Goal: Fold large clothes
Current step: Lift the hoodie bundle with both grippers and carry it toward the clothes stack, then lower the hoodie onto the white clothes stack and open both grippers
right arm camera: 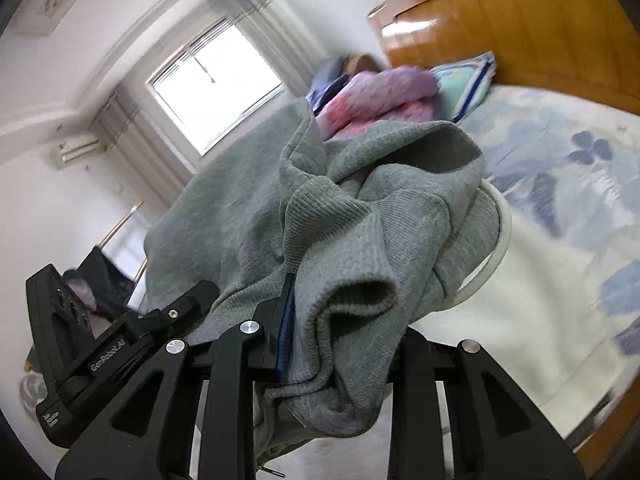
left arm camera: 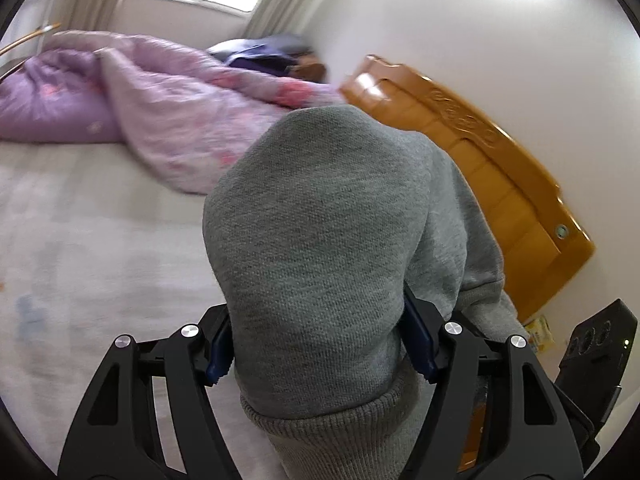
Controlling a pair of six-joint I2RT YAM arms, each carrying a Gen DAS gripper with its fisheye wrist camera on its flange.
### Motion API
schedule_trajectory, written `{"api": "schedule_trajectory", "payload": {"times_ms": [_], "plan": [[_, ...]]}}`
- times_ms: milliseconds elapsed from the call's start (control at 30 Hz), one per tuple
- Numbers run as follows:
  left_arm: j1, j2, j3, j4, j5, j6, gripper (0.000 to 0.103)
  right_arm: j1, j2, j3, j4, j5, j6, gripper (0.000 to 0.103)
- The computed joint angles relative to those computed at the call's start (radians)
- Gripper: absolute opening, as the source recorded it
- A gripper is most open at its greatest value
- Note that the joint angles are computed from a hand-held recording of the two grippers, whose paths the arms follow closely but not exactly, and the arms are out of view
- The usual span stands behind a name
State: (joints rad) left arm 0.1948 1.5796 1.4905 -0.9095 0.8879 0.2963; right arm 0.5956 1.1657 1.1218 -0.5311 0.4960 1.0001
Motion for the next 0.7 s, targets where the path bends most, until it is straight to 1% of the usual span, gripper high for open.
{"api": "schedule_trajectory", "payload": {"times_ms": [100,167,200,233,267,300,333,367,400,467,533,633,700], "plan": [[-0.138,-0.040,-0.138,0.181,-0.060,-0.107,0.069,-0.128,-0.076,-0.117,0.014,-0.076,-0.022,0.025],[-0.234,-0.029,-0.238,0.314,-0.138,-0.156,0.071,-0.214,-0.096,-0.205,0.047,-0.151,-0.035,0.027],[-0.262,-0.008,-0.263,0.336,-0.170,-0.163,0.072,-0.263,-0.085,-0.246,0.054,-0.194,-0.038,0.031],[-0.309,0.042,-0.270,0.339,-0.237,-0.169,0.075,-0.319,-0.048,-0.290,0.081,-0.255,-0.051,0.033],[-0.341,0.082,-0.273,0.344,-0.300,-0.178,0.079,-0.374,-0.016,-0.338,0.104,-0.334,-0.059,0.034],[-0.375,0.092,-0.318,0.406,-0.372,-0.198,0.081,-0.419,0.025,-0.383,0.154,-0.403,-0.057,0.038],[-0.399,0.056,-0.384,0.493,-0.419,-0.215,0.084,-0.455,0.041,-0.455,0.260,-0.461,-0.034,0.041],[-0.408,0.032,-0.410,0.522,-0.438,-0.219,0.085,-0.463,0.037,-0.486,0.302,-0.462,-0.018,0.049],[-0.417,0.014,-0.420,0.531,-0.443,-0.231,0.086,-0.452,0.040,-0.471,0.274,-0.425,-0.030,0.056],[-0.421,0.017,-0.410,0.521,-0.444,-0.245,0.088,-0.447,0.041,-0.458,0.248,-0.415,-0.054,0.056],[-0.401,0.009,-0.394,0.491,-0.442,-0.232,0.090,-0.444,0.025,-0.460,0.225,-0.426,-0.056,0.060],[-0.368,-0.060,-0.428,0.483,-0.437,-0.186,0.091,-0.445,-0.001,-0.410,0.099,-0.396,-0.082,0.064],[-0.331,-0.118,-0.466,0.487,-0.444,-0.144,0.092,-0.383,-0.024,-0.369,-0.005,-0.319,-0.064,0.068]]}}
